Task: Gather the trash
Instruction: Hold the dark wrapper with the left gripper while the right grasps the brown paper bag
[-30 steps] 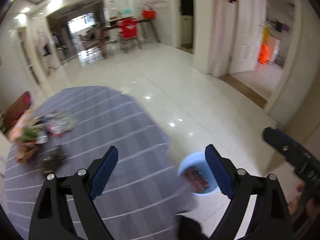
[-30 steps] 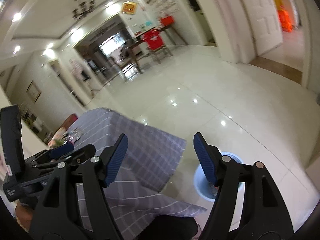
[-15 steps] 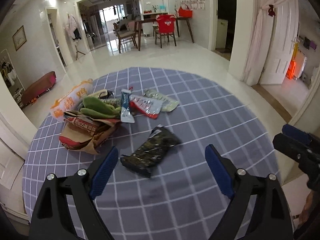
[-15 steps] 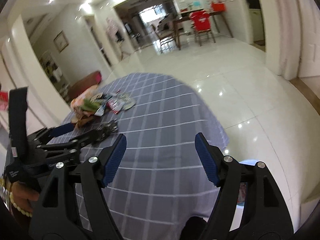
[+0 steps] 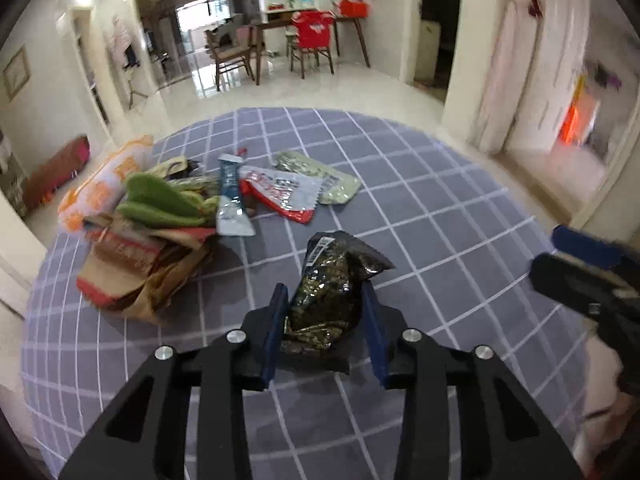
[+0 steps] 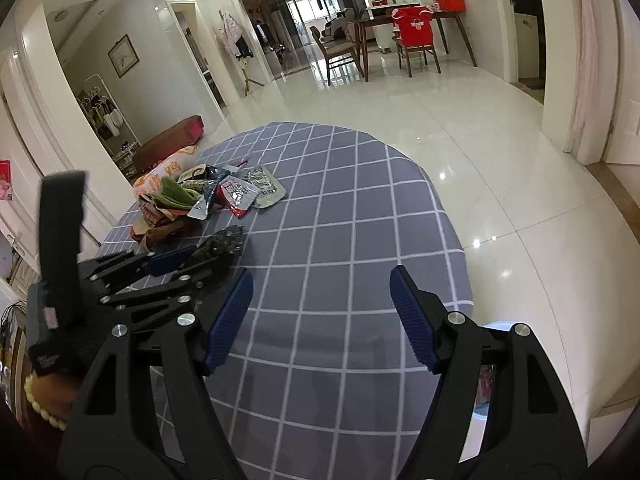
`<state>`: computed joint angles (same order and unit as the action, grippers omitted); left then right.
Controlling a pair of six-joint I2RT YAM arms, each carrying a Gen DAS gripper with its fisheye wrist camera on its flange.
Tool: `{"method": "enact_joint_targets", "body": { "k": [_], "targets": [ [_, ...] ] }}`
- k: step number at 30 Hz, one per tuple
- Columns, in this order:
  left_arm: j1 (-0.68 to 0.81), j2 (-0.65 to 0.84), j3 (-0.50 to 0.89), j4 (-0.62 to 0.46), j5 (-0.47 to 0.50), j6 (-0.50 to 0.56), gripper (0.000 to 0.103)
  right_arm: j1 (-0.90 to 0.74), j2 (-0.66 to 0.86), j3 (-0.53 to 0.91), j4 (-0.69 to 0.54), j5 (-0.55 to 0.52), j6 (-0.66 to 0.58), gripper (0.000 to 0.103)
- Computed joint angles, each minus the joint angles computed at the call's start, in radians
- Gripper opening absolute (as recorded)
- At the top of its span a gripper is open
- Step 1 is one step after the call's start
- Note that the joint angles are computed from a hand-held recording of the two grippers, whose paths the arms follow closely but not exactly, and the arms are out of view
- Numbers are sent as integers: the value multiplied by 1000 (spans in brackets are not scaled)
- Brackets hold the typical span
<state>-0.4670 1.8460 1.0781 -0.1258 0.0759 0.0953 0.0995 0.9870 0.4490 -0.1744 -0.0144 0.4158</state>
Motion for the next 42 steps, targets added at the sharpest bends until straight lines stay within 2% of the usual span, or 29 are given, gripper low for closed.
{"method": "enact_joint_targets", "body": {
  "k": [2,6,9,11,19,24,26,27,29,30,32,34,36,42],
  "targets": [
    [46,-76,-68,35,65,-51,35,39,27,26,8,17,5,70],
    [148,-226,-180,78,117,-119,35,145,99,89,23,57,5,70],
    [260,-302,-228,78,124,-144,35,256,210,170,49,92,-1,70],
    [321,-303,-229,64,91,-143,35,327,308,242,72,107,-19,70],
    [546,-250,-217,53,164,-112,35,478,695,572,91,146,-141,70],
    [583,-194,-202,88,179,-117,35,539,906,781,7,299,-293,70],
    [585,-169,-184,90,183,-122,35,553,959,833,-30,356,-327,63],
    [586,-156,-174,92,185,-124,35,566,985,857,-43,411,-350,56],
    [586,-130,-159,99,187,-128,35,582,1027,897,-68,479,-379,35],
    [583,-121,-156,103,187,-131,35,588,1042,907,-68,501,-401,30],
    [582,-112,-150,101,195,-135,35,592,1057,911,-57,520,-430,28],
    [578,-117,-157,102,196,-138,35,600,1045,886,-20,528,-442,19],
    [579,-129,-165,104,197,-136,35,595,1014,854,8,489,-430,16],
    [585,-213,-199,92,215,-143,35,515,815,724,45,193,-273,11]
  ]
}}
